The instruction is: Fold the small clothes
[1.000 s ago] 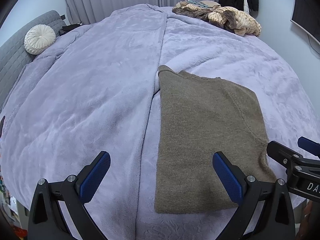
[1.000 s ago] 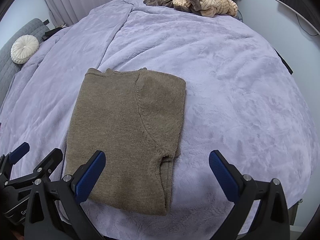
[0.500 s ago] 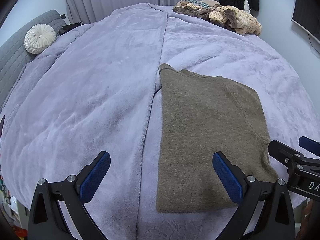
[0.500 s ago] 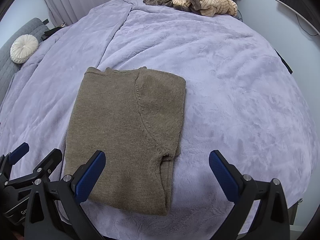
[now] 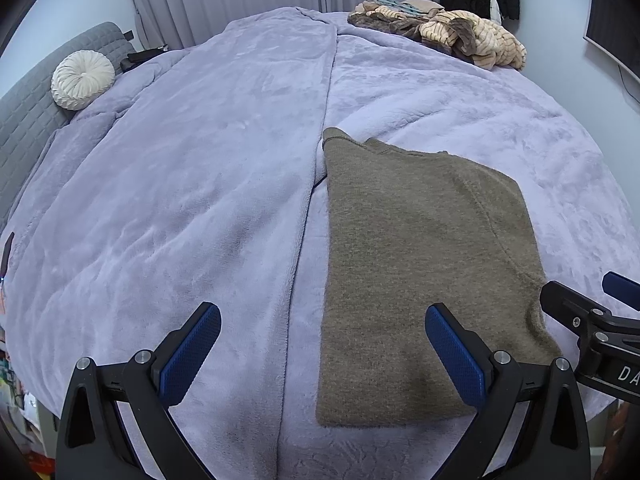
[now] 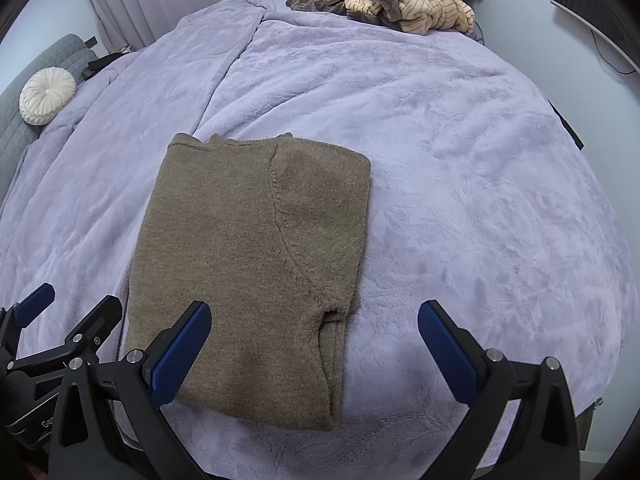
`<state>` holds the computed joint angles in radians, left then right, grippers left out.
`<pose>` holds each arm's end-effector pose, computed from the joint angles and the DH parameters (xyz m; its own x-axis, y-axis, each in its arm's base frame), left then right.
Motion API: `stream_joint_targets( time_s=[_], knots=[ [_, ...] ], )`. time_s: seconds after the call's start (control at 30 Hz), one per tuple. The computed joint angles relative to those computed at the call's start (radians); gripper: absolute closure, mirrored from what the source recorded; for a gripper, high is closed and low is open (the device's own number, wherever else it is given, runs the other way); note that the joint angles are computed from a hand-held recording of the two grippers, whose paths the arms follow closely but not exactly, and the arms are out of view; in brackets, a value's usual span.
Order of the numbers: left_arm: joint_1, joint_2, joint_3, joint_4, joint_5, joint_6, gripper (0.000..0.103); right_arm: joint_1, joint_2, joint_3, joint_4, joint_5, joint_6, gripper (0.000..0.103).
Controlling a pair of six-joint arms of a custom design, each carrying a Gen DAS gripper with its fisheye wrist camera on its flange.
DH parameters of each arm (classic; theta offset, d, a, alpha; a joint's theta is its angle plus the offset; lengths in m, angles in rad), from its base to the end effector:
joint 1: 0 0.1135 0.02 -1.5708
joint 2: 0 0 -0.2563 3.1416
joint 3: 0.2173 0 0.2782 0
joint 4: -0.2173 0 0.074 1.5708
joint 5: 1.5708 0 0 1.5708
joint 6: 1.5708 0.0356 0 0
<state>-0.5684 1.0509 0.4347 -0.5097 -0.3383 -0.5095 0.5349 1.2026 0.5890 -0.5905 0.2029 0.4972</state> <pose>0.1710 -0.0952 0.1308 -0.8531 -0.0011 -0.5218 -0.0328 0.9981 0.0516 0.1959 0.1077 0.1436 -0.9144 0.0013 -0.4049 -0.0011 1.0000 0.0057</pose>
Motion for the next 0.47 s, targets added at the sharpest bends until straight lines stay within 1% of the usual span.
stream_joint_targets(
  time_s=[0.17,0.3,0.47],
  knots=[
    [0.015,0.004,-0.003,0.011,0.007,0.001,0.001,0.005,0.001,-0.001,-0.001,0.003,0.004,0.000],
    [0.017,-0.025,-0.022,0.026,0.004,-0.001,0.001,0.012,0.002,0.001,-0.004,0.007,0.011,0.000],
    [0.006,-0.029,-0.018,0.024,0.003,0.012,0.001,-0.008,-0.001,-0.004,-0.004,0.000,-0.009,0.000]
  ],
)
